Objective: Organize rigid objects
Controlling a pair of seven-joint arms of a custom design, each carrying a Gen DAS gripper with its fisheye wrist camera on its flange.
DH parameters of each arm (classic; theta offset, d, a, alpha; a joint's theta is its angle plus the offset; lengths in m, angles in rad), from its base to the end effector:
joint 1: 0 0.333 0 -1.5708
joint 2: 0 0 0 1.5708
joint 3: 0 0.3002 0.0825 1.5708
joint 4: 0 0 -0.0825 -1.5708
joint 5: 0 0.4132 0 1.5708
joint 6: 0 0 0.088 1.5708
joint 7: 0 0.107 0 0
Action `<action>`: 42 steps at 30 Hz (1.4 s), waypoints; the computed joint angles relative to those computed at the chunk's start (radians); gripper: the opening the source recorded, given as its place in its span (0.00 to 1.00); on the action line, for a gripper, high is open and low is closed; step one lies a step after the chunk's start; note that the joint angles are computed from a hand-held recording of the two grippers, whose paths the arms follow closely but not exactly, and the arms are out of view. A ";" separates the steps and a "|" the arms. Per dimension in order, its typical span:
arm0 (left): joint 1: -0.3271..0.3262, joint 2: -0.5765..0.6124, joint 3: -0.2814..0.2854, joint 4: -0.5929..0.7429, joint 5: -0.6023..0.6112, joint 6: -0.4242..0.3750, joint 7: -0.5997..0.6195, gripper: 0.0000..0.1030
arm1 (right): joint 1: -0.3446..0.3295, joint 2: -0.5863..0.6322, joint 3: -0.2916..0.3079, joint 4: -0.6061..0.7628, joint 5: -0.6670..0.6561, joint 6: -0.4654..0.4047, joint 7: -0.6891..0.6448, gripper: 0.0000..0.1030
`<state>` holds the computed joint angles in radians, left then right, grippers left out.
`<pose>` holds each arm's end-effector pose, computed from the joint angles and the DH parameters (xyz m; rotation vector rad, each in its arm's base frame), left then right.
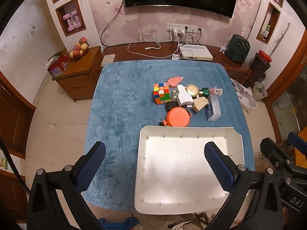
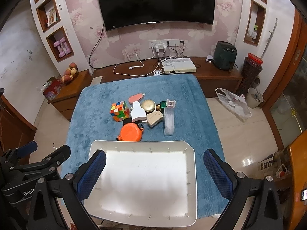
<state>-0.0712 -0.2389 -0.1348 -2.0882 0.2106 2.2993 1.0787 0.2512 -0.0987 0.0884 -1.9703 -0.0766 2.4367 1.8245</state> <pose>0.5436 -0.1140 0.5512 -2.0895 1.7475 -0.4317 0.5684 0.2024 0.5528 -1.9876 1.7412 -0.4477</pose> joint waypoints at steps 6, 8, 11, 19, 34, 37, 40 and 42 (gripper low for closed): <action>0.008 0.061 0.005 0.045 -0.002 -0.006 0.011 0.99 | -0.003 0.063 -0.012 0.042 -0.002 -0.005 0.009 0.95; 0.012 0.084 0.006 0.062 -0.004 -0.007 0.013 0.99 | -0.004 0.080 -0.018 0.048 0.000 -0.005 0.014 0.95; 0.015 0.109 0.008 0.079 -0.012 -0.004 0.019 0.99 | -0.004 0.113 -0.027 0.069 0.008 -0.002 0.015 0.94; 0.029 0.216 0.013 0.145 -0.029 0.012 0.056 0.99 | -0.005 0.215 -0.054 0.127 0.018 0.039 -0.013 0.90; 0.039 0.548 -0.008 0.419 -0.134 -0.087 0.182 0.99 | 0.000 0.590 -0.092 0.509 0.109 -0.130 -0.132 0.76; 0.031 0.623 -0.012 0.500 -0.123 -0.126 0.184 0.99 | -0.011 0.689 -0.092 0.641 0.139 -0.212 -0.147 0.75; 0.028 0.691 -0.017 0.576 -0.124 -0.171 0.198 0.99 | -0.019 0.801 -0.091 0.792 0.163 -0.303 -0.155 0.71; 0.023 0.739 -0.018 0.634 -0.121 -0.212 0.202 0.99 | -0.021 0.874 -0.093 0.897 0.169 -0.368 -0.158 0.68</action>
<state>-0.0480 0.5004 -0.1524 -1.4543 0.0901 2.0869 1.2804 0.2307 0.7755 -0.0045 -1.0737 0.0925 2.0685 1.6670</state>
